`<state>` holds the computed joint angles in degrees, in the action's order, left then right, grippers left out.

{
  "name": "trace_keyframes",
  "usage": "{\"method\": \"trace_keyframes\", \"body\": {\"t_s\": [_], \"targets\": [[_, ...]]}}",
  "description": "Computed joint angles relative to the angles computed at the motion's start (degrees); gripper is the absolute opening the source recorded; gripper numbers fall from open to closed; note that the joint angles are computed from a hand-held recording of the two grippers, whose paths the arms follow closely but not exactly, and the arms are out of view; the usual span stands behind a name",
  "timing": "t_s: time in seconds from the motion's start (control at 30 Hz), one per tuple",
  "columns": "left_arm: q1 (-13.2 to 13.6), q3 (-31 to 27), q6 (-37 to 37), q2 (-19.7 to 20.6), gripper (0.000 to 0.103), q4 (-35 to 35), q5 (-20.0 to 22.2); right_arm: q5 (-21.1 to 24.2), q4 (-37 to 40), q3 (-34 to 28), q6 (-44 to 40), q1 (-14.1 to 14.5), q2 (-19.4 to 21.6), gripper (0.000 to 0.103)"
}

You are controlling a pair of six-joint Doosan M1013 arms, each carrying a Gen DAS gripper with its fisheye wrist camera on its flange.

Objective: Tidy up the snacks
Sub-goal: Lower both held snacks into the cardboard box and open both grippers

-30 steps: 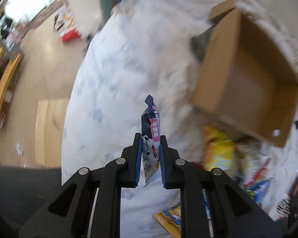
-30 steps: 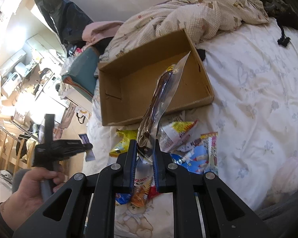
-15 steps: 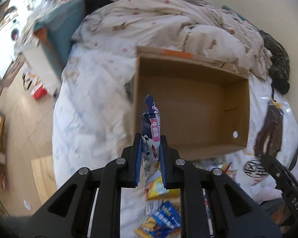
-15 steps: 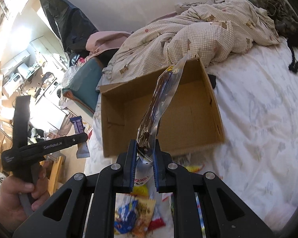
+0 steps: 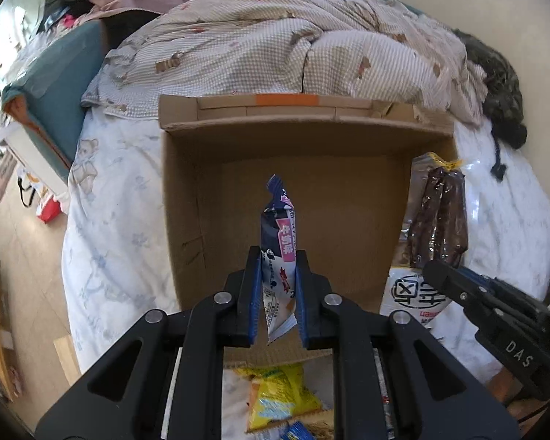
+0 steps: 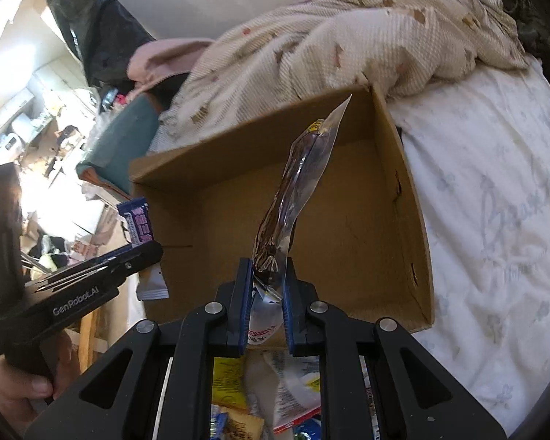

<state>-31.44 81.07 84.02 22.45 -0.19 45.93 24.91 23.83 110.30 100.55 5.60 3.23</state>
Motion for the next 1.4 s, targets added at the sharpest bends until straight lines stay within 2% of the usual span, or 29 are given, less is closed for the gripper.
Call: {"method": "trace_keyframes", "body": {"t_s": [0.1, 0.23, 0.4, 0.8, 0.83, 0.9, 0.93, 1.0, 1.07, 1.2, 1.23, 1.27, 1.33, 1.4], "targets": [[-0.2, -0.1, -0.6, 0.9, 0.014, 1.2, 0.0, 1.9, -1.3, -0.4, 0.9, -0.1, 0.9, 0.016], [-0.2, -0.5, -1.5, 1.7, 0.014, 1.2, 0.9, 4.9, -8.8, -1.5, 6.1, 0.6, 2.2, 0.016], [-0.3, -0.4, -2.3, 1.8, 0.014, 2.7, 0.3, 6.2, -8.6, -1.7, 6.8, 0.0, 3.0, 0.016], [-0.4, 0.0, -1.7, 1.5, 0.016, 3.1, 0.0, 4.5, -5.0, -1.2, 3.4, -0.3, 2.8, 0.019], [-0.4, 0.0, -1.9, 1.6, 0.017, 3.1, 0.1, 4.3, -4.7, -1.2, 2.9, -0.3, 2.8, 0.02], [-0.4, 0.0, -2.5, 1.6, 0.04, 3.3, 0.1, 3.9, -4.1, -1.0, 2.2, -0.3, 2.5, 0.021], [-0.4, 0.1, -2.8, 1.4, 0.046, 3.4, -0.2, 3.7, -4.2, -0.9, 2.3, -0.3, 2.4, 0.021], [-0.4, 0.5, -3.7, 1.1, 0.069, 4.2, -1.1, 3.2, -3.5, -0.7, 2.2, -0.4, 2.2, 0.021], [-0.6, 0.9, -4.5, 0.7, 0.08, 5.1, -1.9, 3.5, -3.3, -0.8, 2.9, -0.7, 2.2, 0.021], [-0.4, 1.3, -5.5, 0.2, 0.084, 5.5, -3.2, 3.6, -3.6, -0.5, 4.5, -1.1, 2.0, 0.028], [-0.3, 1.4, -5.7, 0.1, 0.084, 5.3, -3.5, 3.6, -3.4, -0.5, 4.6, -1.2, 1.9, 0.038], [-0.3, 1.5, -5.9, 0.0, 0.084, 5.3, -3.8, 3.1, -4.2, -0.4, 5.4, -1.1, 1.6, 0.052], [-0.1, 1.9, -6.0, -0.3, 0.084, 5.1, -4.6, 0.9, -6.5, 0.2, 7.5, -0.7, 0.9, 0.065], [-0.1, 2.5, -6.3, -0.8, 0.084, 5.2, -5.8, -0.9, -9.4, 0.4, 9.5, -0.3, 0.3, 0.068]]}}
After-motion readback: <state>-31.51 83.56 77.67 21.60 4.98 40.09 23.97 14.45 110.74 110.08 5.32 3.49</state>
